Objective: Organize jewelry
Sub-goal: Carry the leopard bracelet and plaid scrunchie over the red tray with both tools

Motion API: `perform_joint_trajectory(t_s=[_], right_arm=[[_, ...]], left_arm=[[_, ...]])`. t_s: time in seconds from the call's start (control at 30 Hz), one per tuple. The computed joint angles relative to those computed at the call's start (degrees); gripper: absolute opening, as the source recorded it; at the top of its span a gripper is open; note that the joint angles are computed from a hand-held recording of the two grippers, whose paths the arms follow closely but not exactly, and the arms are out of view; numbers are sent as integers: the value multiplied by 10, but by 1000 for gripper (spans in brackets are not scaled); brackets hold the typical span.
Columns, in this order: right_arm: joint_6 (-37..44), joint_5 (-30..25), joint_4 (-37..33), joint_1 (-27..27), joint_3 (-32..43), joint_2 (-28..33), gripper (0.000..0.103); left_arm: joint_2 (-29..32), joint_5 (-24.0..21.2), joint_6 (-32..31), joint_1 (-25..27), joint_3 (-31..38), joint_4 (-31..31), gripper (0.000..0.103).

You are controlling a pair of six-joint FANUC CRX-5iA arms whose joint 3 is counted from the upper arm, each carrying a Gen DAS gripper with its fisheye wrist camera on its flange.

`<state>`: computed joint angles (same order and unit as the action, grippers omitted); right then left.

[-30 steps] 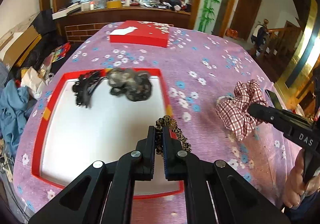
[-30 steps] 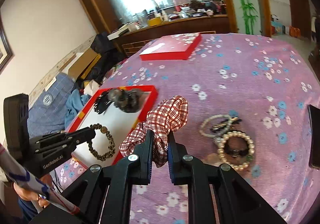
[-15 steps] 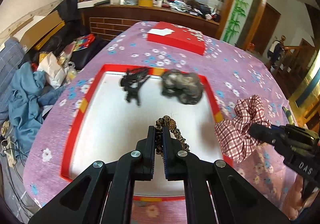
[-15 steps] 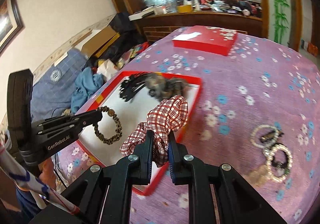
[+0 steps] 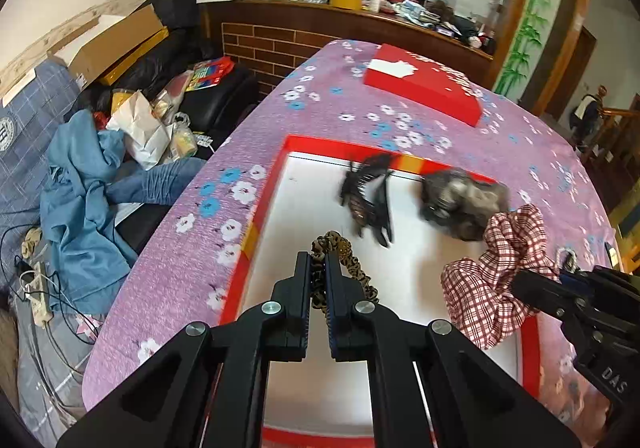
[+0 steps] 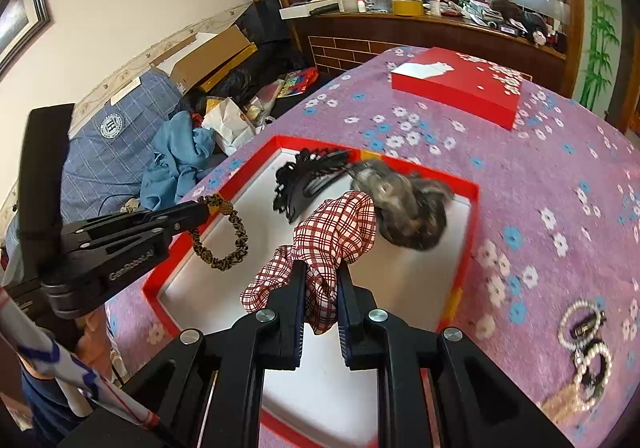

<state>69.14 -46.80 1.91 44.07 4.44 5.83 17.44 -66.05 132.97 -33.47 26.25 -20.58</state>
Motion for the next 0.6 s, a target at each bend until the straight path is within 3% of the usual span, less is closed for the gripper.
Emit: perform_joint_trajectory(t_s=[0.23,0.6], right_arm=[[-19,2,33,9,28,35,17],[-23,-10,40,9,54,81,17]], left_arm=[[11,23,-5,21,-1,18,6],[42,3,-3,11,24,-10,6]])
